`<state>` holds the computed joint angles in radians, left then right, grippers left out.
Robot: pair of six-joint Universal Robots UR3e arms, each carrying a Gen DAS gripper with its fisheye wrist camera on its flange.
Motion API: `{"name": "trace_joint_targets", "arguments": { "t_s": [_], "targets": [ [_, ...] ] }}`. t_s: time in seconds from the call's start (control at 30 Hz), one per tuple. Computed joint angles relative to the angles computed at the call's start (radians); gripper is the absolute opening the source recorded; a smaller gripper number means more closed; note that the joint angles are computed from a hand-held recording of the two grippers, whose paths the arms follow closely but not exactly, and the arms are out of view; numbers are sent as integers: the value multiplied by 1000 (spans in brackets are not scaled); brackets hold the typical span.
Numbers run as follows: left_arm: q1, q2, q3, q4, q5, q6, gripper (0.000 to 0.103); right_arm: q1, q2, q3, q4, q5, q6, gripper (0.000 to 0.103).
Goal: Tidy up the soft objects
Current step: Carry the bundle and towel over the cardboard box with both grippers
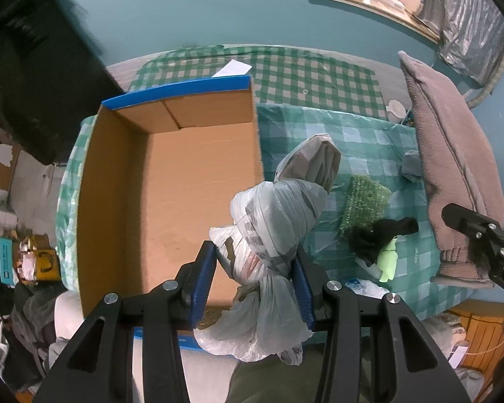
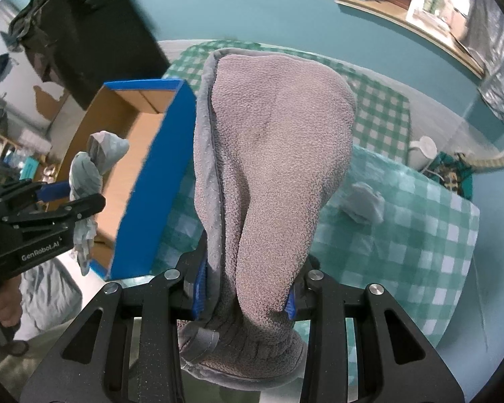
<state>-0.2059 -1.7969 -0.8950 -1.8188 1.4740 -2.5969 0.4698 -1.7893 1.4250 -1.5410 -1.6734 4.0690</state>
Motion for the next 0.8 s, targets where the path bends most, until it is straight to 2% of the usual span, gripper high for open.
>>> {"name": "trace_joint_targets", "arguments": {
  "t_s": [0.8],
  "targets": [
    [176,-52,57,-8,9,-13,45,-27,366,-339,-73,85,-233,35]
  ]
}}
